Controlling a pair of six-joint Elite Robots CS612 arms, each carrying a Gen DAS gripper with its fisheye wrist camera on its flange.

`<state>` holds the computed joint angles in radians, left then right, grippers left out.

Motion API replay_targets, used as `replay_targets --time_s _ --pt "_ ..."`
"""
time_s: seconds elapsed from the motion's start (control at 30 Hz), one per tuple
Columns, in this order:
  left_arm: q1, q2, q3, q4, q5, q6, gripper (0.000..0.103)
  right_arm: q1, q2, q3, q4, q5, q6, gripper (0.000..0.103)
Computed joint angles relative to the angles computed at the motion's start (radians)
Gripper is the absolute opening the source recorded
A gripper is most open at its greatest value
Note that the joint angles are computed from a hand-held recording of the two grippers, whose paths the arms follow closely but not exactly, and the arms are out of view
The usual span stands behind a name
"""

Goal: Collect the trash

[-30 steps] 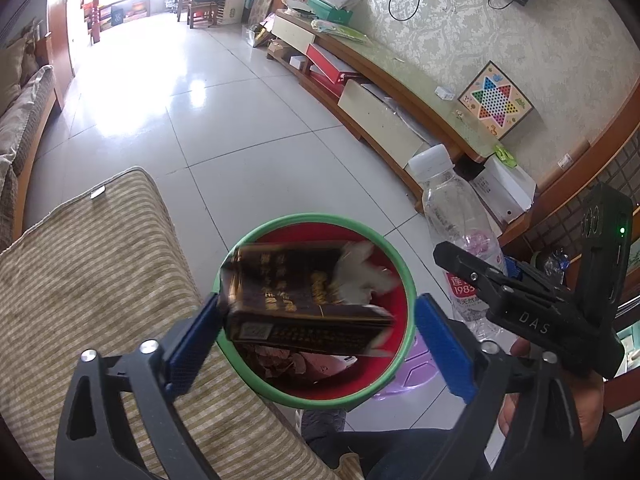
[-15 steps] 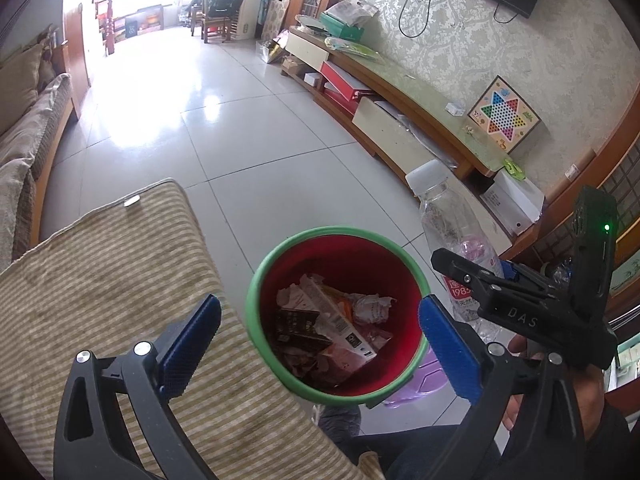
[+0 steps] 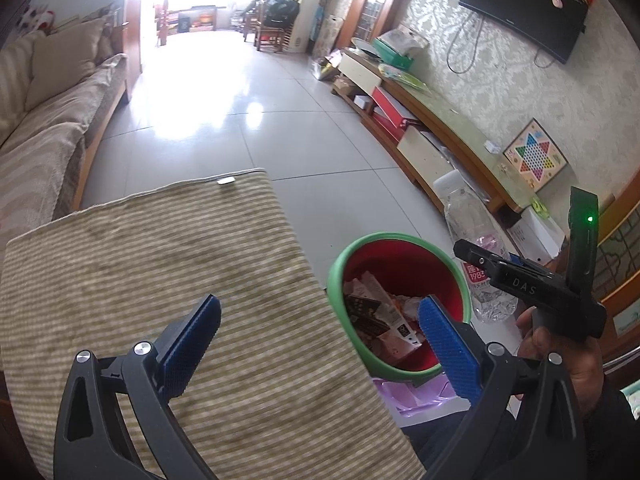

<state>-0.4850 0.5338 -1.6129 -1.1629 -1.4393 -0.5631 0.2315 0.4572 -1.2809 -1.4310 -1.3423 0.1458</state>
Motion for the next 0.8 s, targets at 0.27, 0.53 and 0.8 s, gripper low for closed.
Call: replay_targets --time_s 0.27,0.53,0.8 --pt "0.017 0.035 -0.106 0.062 0.047 -0.051 0.095 0.017 -0.010 0.013 0.017 -0.047 -0.016 0.076" --pt "0.036 0.053 -0.164 0.086 0.065 -0.078 0.095 0.033 -0.026 0.021 0.024 -0.090 -0.036 0.077" --pt "0.035 0.059 -0.211 0.101 0.081 -0.083 0.095 0.042 -0.032 0.001 0.013 -0.109 -0.035 0.093"
